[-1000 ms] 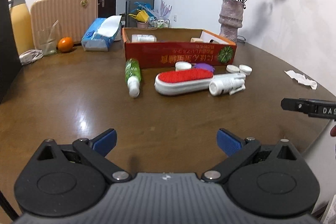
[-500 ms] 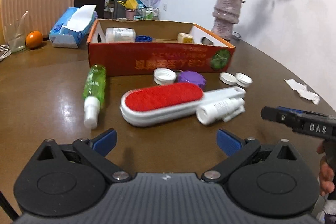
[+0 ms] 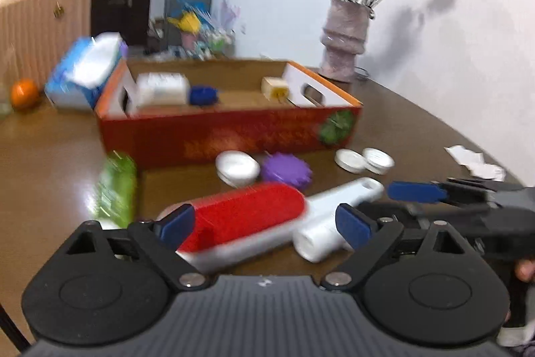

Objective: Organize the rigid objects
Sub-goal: 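Reach the left gripper to the green bottle while the right reaches the white spray bottle, then close the left gripper on the green bottle while the right closes on the spray bottle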

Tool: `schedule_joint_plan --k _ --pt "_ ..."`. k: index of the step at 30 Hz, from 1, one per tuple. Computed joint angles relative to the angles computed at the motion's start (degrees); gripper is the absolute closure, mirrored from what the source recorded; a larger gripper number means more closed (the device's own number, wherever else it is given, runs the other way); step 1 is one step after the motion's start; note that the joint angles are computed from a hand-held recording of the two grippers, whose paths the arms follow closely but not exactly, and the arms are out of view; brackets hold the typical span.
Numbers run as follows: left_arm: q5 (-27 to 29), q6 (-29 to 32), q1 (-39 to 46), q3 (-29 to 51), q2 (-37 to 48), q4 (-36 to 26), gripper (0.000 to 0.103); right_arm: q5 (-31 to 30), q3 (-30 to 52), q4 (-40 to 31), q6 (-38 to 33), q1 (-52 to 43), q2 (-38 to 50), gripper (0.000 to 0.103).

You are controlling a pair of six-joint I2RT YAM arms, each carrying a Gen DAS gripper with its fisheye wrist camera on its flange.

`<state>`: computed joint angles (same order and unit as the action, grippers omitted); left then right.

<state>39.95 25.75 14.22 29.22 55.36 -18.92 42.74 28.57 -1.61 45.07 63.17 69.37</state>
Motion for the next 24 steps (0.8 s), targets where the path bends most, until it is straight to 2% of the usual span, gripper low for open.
schedule_joint_plan --k 2,4,6,9,11,13,14,15,16,17,20,24 --pt "-1.5 0.2 1.5 0.5 0.9 3.1 0.01 -1.7 0.3 3.0 -4.3 -0.8 1.9 0.036" --pt "-5.9 -0.4 1.6 0.5 2.1 7.1 0.01 -6.2 1.0 5.2 -7.1 -2.9 4.0 0.036" --pt "-10.6 -0.7 1.0 1.1 5.9 12.4 0.01 -7.7 1.7 6.2 -8.5 -3.8 5.9 0.036" --pt "-15.5 -1.5 -0.2 5.3 15.1 15.7 0.01 -8.3 1.5 5.6 -7.6 -3.5 5.3 0.037" --pt "-19.3 -2.5 -1.6 7.8 19.9 16.2 0.012 -8.7 1.2 2.6 -7.0 -2.6 3.9 0.041" --pt "-20.4 -2.4 -2.4 8.5 22.8 17.5 0.021 -9.9 1.3 -2.1 -5.5 -1.7 3.4 0.041" --pt "-20.3 -2.4 -2.6 9.0 24.0 17.4 0.033 -7.9 0.2 -1.7 -5.5 -0.2 2.8 0.042" --pt "-20.2 -2.5 -2.8 9.2 24.8 17.2 0.054 -7.3 -0.3 -2.1 -4.7 0.6 2.5 0.042" --pt "-20.5 -3.0 -2.9 9.2 25.1 17.1 0.061 -6.7 -0.5 -3.1 -3.3 1.2 1.7 0.046" --pt "-19.7 -3.7 -2.5 8.4 24.7 18.1 0.071 -6.7 -0.9 -3.3 -2.1 1.4 0.8 0.055" --pt "-17.5 -3.2 -0.5 6.7 22.8 17.3 0.071 -7.2 -1.8 -1.3 -0.5 0.9 0.3 0.059" --pt "-14.2 -0.8 4.2 3.1 17.3 14.4 0.072 -6.6 -0.1 0.8 -1.7 1.0 4.0 0.063"
